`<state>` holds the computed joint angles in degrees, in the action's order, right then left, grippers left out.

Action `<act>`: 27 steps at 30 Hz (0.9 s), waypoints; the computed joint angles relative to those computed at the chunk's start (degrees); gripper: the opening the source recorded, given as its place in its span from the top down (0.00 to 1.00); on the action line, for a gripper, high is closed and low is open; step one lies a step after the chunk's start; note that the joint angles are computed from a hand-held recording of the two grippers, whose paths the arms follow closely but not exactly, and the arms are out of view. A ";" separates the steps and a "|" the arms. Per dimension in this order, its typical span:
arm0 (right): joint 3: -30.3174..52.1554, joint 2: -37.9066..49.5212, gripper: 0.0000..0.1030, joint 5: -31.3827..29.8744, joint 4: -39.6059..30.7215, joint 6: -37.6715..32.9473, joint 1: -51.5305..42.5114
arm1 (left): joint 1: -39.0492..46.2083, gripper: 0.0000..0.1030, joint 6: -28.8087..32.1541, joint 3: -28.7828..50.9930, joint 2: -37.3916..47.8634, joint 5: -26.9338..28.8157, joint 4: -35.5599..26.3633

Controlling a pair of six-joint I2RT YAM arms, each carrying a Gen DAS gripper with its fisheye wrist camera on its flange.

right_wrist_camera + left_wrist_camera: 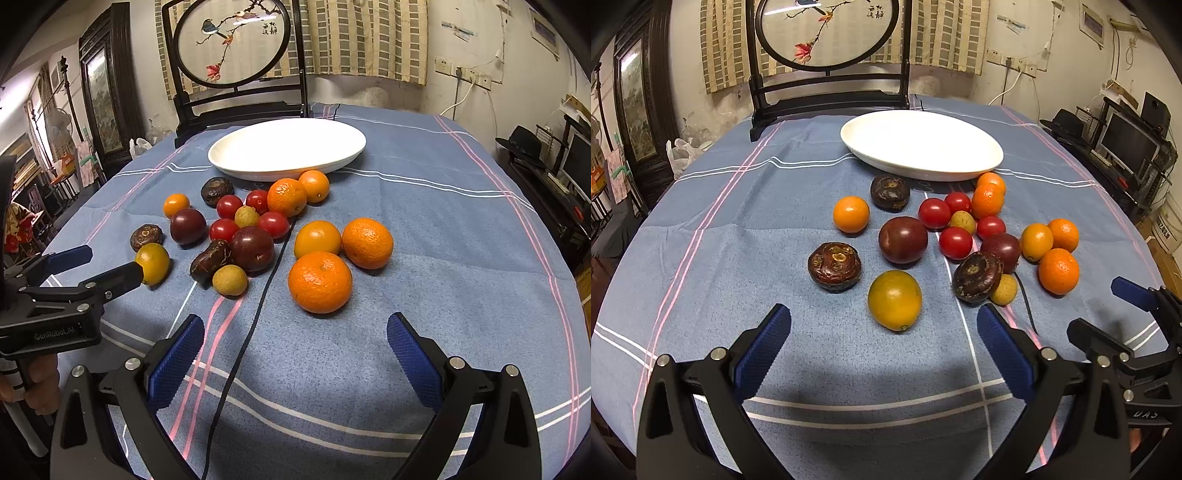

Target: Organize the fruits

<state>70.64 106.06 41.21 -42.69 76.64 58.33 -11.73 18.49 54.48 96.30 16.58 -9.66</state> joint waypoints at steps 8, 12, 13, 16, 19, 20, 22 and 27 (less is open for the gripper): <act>-0.27 -0.30 0.04 0.11 -0.22 0.50 0.32 | 0.03 0.04 -0.03 -0.35 -0.13 -0.18 0.23; -0.25 -0.22 0.04 0.02 -0.12 0.40 0.43 | 0.02 0.04 -0.07 -0.43 -0.13 -0.18 0.31; -0.22 -0.22 0.04 -0.05 -0.14 0.33 0.46 | 0.00 0.04 -0.07 -0.44 -0.13 -0.18 0.29; -0.19 -0.11 0.04 -0.07 -0.08 0.30 0.49 | 0.03 0.04 -0.03 -0.40 -0.15 -0.16 0.27; -0.09 -0.03 0.04 -0.04 -0.19 0.43 0.50 | 0.04 0.04 -0.06 -0.38 -0.14 -0.14 0.25; -0.09 -0.07 0.04 -0.09 -0.22 0.37 0.46 | 0.04 0.04 -0.06 -0.38 -0.14 -0.14 0.25; -0.27 -0.23 0.04 -0.07 0.03 0.29 0.45 | 0.02 0.04 -0.12 -0.48 -0.18 -0.18 0.35; -0.68 -0.06 0.04 -0.34 1.25 -0.36 0.48 | -0.08 0.04 0.18 -0.70 -0.23 -0.16 0.68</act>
